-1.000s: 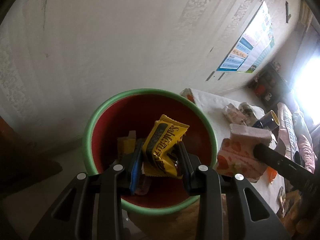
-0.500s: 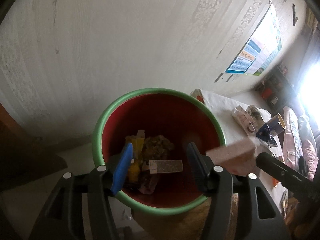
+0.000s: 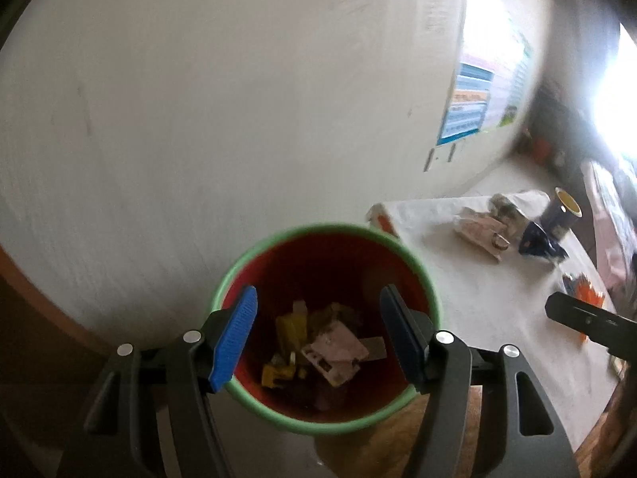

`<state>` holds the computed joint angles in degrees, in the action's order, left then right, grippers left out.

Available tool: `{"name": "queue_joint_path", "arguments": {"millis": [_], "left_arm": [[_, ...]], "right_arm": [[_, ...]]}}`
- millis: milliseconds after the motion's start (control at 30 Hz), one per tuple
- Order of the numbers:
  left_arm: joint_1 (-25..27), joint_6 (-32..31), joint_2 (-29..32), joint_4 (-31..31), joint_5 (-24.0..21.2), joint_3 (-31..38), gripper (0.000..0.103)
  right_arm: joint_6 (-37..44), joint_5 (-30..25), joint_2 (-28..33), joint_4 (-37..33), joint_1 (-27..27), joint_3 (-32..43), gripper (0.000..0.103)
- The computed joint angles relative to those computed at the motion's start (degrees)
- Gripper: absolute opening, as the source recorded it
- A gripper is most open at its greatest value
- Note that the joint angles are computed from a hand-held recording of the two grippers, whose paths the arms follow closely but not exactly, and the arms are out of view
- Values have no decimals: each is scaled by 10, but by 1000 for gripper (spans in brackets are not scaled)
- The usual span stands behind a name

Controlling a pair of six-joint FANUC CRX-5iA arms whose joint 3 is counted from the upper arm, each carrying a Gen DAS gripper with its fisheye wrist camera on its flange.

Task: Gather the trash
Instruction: 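Lift both open grippers away from the red bucket, then lower the right gripper onto the orange snack bag and grasp it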

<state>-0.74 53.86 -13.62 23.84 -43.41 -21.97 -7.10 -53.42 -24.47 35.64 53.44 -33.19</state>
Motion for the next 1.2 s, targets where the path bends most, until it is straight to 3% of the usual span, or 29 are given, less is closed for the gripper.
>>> {"name": "queue_joint_path", "arguments": {"millis": [133, 333, 400, 467, 600, 767, 867, 933, 1033, 1100, 1167, 1200], "left_arm": [[-23, -25, -14, 6, -2, 6, 62], [-52, -36, -25, 5, -8, 11, 62], [-61, -31, -28, -2, -9, 14, 62], [-70, -22, -28, -14, -11, 18, 62], [-88, -4, -26, -41, -11, 28, 62], [-105, 15, -25, -68, -9, 36, 62], [-113, 22, -27, -82, -8, 40, 62], [-120, 27, -28, -93, -7, 42, 62], [-125, 32, -30, -99, -7, 44, 62], [-128, 33, -34, -102, -8, 43, 62], [-131, 34, -36, -105, -8, 44, 62], [-133, 34, -37, -105, -8, 44, 62]], "right_arm": [[-26, -75, -46, 10, 19, -29, 64], [-45, -249, -122, 32, 50, -67, 66], [-28, -306, -143, 31, 41, -78, 70], [2, -326, -159, 23, 11, -87, 75], [94, -317, -163, -10, -79, -93, 81], [228, -243, -118, -79, -214, -86, 90], [267, -213, -95, -115, -255, -84, 90], [260, -185, -112, -122, -255, -97, 90], [251, -175, -119, -130, -246, -101, 75], [239, -178, -131, -125, -224, -106, 60], [231, -169, -149, -133, -213, -109, 13], [223, -162, -159, -144, -209, -109, 13]]}}
